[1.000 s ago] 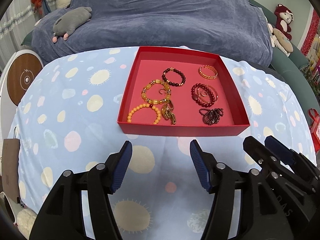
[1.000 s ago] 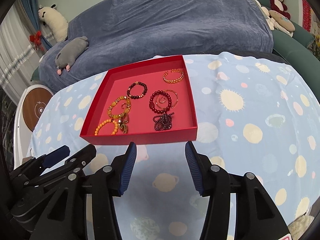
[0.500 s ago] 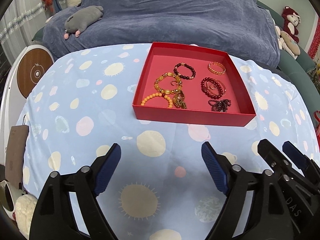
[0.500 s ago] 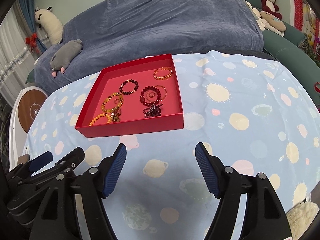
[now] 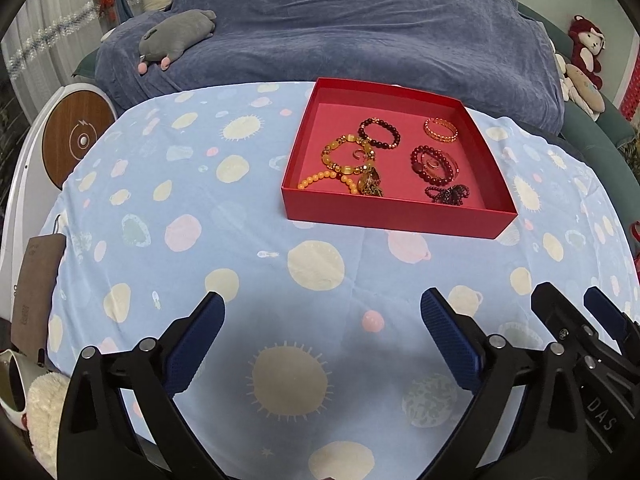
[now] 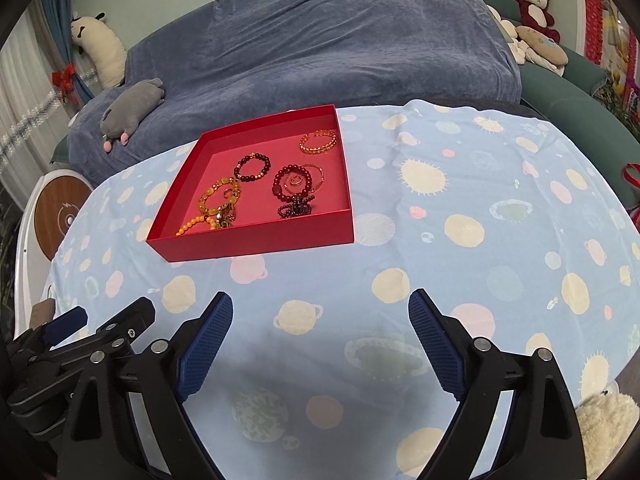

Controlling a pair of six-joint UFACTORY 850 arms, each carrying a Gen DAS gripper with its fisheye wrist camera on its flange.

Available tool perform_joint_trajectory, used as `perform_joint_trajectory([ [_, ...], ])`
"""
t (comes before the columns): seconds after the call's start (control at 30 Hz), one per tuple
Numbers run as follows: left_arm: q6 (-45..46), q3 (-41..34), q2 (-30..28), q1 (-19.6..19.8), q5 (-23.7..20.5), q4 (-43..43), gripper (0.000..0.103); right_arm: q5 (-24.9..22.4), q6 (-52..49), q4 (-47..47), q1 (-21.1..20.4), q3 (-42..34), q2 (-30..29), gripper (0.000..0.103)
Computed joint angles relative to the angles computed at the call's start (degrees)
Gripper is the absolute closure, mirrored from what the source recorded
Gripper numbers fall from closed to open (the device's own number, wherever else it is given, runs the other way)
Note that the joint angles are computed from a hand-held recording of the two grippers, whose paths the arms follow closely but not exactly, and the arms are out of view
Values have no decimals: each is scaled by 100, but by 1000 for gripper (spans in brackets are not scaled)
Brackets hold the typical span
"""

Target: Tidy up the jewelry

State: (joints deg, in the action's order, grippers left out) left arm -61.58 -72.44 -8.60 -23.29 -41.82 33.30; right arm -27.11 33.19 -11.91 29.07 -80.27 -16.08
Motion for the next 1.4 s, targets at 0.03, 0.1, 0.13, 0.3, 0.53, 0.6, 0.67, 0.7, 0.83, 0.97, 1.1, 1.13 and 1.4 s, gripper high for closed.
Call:
perform_joint_trajectory([
  [0.03,-67,13,7,-13,-17,53,8,4,7,13,-6,19,11,9],
  [0.1,-109,43,27,-19,7,72,7,34,57,-17,-14,71,45,6],
  [0.13,-72,43,26,-23,11,49,7,53,91,-69,-9,92,60,6],
  [0.3,-155,52,26,-60,-36,167,7,35,244,-296,26,110,72,6],
  [0.53,-150,80,17,-66,-86,158,7,-131,438,-571,68,67,33,6],
  [0.6,-143,90,19,-62,-87,147,7,-142,477,-624,78,72,32,6],
  [0.67,-121,100,22,-51,-72,124,7,-162,500,-664,82,70,30,6],
  [0.7,-124,104,23,-48,-73,116,7,-165,545,-734,93,75,34,6],
  [0.83,-239,130,32,-65,-95,191,7,-170,579,-801,112,79,35,6],
  [0.97,-251,129,21,-74,-118,203,7,-175,575,-819,121,80,37,6],
  [1.1,-297,122,7,-95,-177,294,7,-181,581,-821,123,82,40,6],
  [1.13,-307,125,7,-100,-182,320,7,-178,586,-825,122,80,38,6],
  [1.4,-258,129,20,-91,-216,267,7,-146,623,-899,141,124,60,6],
])
